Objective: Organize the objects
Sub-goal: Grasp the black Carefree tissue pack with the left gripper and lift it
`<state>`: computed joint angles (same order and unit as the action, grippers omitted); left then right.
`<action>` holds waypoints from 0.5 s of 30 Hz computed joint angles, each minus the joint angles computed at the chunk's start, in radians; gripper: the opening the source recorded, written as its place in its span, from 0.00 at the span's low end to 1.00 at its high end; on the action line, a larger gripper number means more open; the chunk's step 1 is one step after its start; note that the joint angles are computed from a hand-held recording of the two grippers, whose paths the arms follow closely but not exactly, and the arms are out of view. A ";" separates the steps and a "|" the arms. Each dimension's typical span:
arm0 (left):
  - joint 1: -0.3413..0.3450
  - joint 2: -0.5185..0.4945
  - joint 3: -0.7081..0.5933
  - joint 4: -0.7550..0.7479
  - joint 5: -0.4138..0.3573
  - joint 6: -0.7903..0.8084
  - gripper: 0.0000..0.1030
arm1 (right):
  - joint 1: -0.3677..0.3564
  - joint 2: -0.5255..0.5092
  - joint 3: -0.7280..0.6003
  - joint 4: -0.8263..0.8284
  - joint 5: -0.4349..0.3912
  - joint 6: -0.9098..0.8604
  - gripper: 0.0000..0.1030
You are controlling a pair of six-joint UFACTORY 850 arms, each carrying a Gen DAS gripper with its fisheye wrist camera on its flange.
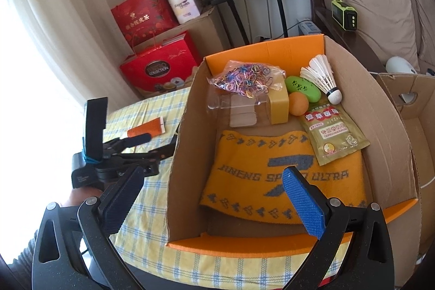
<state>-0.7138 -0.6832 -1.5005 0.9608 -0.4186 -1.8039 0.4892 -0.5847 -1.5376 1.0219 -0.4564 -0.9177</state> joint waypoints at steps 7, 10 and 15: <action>0.006 -0.061 -0.080 -0.074 0.009 0.094 0.94 | -0.007 0.026 0.036 0.047 0.000 -0.045 0.99; 0.009 -0.082 -0.103 -0.123 -0.030 0.138 0.90 | -0.009 0.033 0.045 0.055 0.001 -0.051 1.00; 0.004 -0.086 -0.109 -0.093 -0.073 0.126 0.73 | -0.006 0.033 0.048 0.035 0.001 -0.035 1.00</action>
<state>-0.7101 -0.7691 -1.6096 0.8676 -0.4920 -1.6783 0.4830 -0.5519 -1.4900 1.0566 -0.4550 -0.9529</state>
